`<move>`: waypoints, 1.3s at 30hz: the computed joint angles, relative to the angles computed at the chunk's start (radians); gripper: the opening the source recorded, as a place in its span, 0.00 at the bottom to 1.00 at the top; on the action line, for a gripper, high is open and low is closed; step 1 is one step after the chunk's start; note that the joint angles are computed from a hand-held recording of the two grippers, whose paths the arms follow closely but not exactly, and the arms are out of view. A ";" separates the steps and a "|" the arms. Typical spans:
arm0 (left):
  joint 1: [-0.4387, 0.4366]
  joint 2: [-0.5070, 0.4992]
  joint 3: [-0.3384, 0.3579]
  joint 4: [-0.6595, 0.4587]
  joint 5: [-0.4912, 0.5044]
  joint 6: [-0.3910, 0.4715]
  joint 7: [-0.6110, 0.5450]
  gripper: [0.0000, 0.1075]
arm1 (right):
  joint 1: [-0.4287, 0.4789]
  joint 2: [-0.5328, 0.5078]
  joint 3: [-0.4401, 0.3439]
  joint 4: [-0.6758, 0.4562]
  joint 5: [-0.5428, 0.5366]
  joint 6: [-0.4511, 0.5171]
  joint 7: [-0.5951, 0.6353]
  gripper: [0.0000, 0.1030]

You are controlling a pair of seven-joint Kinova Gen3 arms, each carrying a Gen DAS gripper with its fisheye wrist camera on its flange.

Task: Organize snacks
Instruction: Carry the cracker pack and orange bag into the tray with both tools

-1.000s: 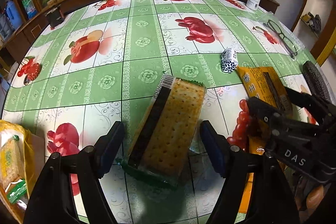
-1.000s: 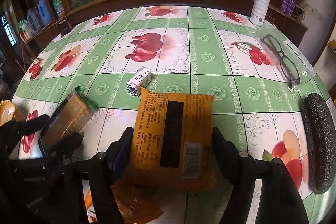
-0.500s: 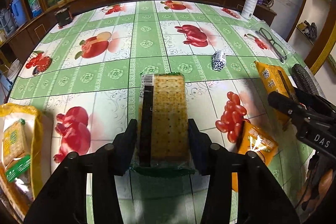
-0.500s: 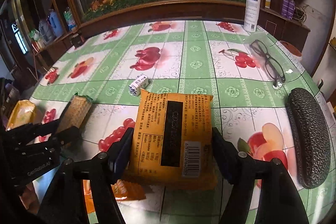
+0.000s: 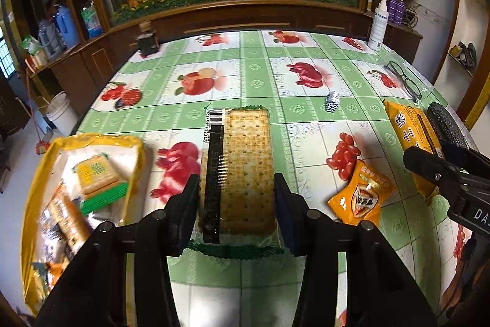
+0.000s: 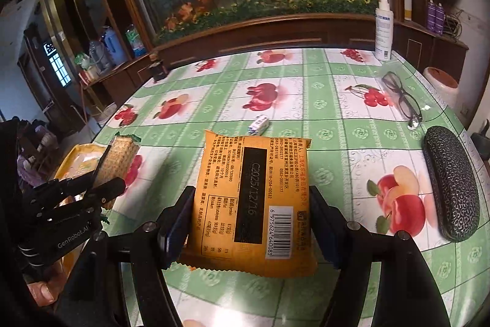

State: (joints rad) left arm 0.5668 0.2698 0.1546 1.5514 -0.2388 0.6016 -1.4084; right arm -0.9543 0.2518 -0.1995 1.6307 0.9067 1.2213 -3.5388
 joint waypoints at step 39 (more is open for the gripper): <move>-0.286 -0.252 -0.011 0.297 -0.015 -0.180 0.075 0.42 | -0.192 0.273 0.161 -0.476 -0.042 -0.074 0.398 0.70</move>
State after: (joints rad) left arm 0.2810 0.0183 0.1434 1.8487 -0.2540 0.4211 -1.3334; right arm -1.1464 0.5251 -0.0384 1.1546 0.8643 1.1476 -3.1404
